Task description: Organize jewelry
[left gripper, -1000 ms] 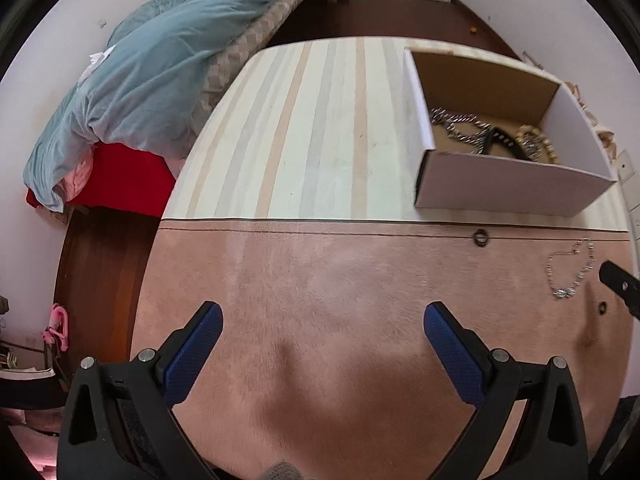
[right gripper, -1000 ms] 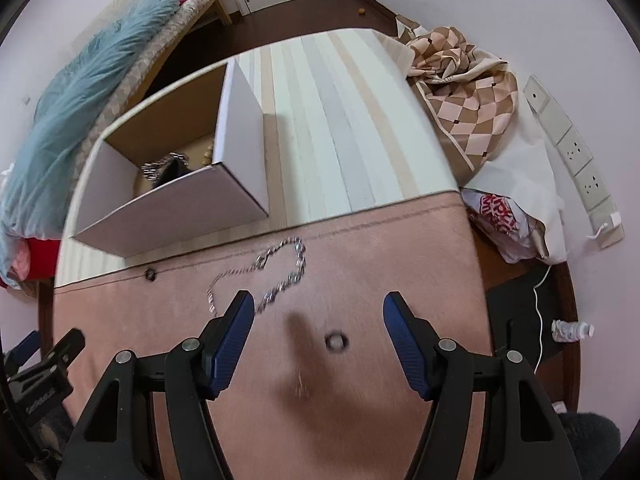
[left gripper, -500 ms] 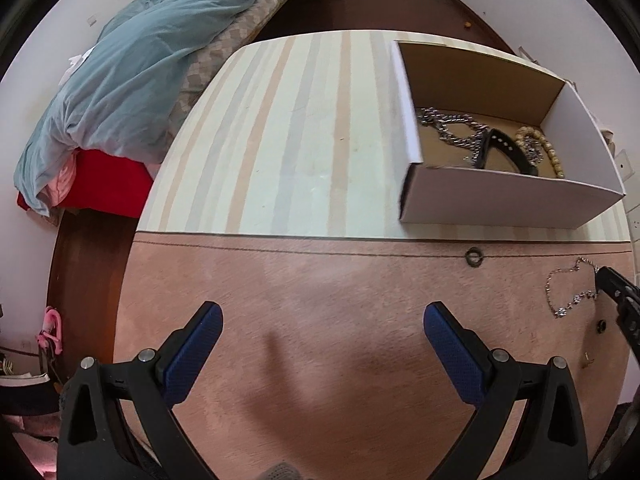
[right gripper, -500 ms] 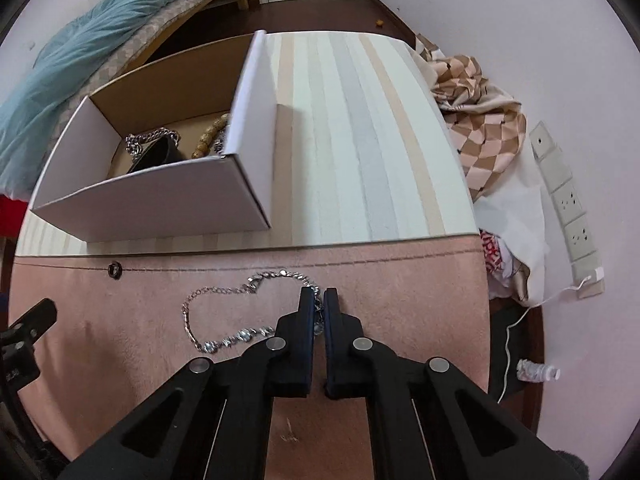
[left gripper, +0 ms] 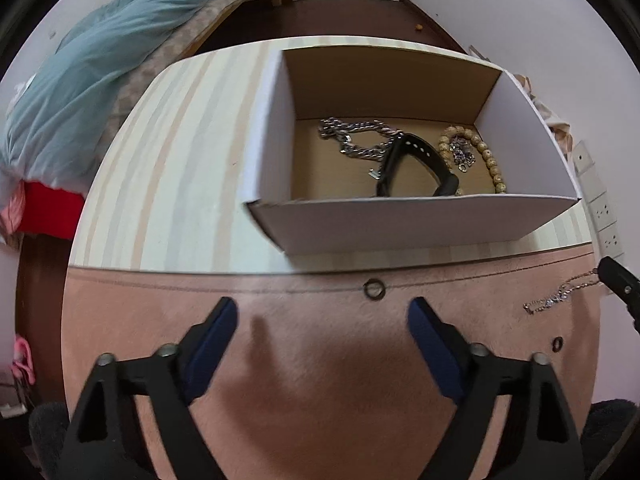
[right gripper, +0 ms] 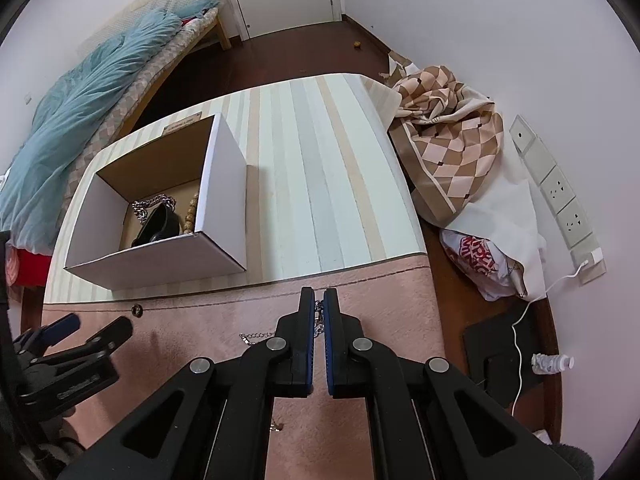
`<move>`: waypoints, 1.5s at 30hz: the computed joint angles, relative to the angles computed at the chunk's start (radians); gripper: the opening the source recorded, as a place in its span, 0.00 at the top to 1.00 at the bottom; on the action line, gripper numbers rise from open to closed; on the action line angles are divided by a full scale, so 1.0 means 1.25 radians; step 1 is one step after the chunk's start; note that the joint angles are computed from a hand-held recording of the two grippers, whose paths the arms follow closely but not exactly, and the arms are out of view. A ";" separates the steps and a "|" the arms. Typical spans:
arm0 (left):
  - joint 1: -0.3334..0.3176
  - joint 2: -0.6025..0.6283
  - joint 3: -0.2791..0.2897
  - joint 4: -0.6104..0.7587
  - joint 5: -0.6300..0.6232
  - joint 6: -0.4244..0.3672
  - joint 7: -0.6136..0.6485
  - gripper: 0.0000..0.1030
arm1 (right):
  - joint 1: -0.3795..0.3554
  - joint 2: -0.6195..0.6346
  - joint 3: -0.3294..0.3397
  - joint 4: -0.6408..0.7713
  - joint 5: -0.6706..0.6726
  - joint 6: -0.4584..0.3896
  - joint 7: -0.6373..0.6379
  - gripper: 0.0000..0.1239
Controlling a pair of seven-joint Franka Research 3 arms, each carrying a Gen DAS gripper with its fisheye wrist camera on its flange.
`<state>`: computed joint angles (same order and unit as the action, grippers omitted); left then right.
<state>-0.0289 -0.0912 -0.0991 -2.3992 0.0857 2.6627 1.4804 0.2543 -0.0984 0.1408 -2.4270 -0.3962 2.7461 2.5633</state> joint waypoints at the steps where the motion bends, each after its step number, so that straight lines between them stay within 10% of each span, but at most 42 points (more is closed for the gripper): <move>1: -0.001 0.007 -0.002 0.003 0.005 0.005 -0.004 0.20 | 0.000 0.000 0.000 -0.003 0.001 0.004 0.002 0.97; 5: -0.003 0.024 -0.009 0.010 0.029 0.021 -0.020 0.26 | -0.001 0.005 -0.003 -0.008 0.013 0.021 0.002 0.97; 13: -0.016 0.036 -0.015 0.013 -0.031 0.042 0.041 0.90 | -0.005 -0.004 -0.003 -0.015 0.018 0.027 0.005 0.96; 34: -0.095 -0.183 0.071 -0.064 -0.203 0.060 0.218 0.90 | -0.003 -0.158 0.043 -0.018 0.223 0.080 -0.170 0.97; 45: -0.075 -0.092 0.107 0.112 -0.305 -0.001 0.287 0.90 | 0.009 -0.038 0.026 0.194 0.285 0.035 -0.324 0.97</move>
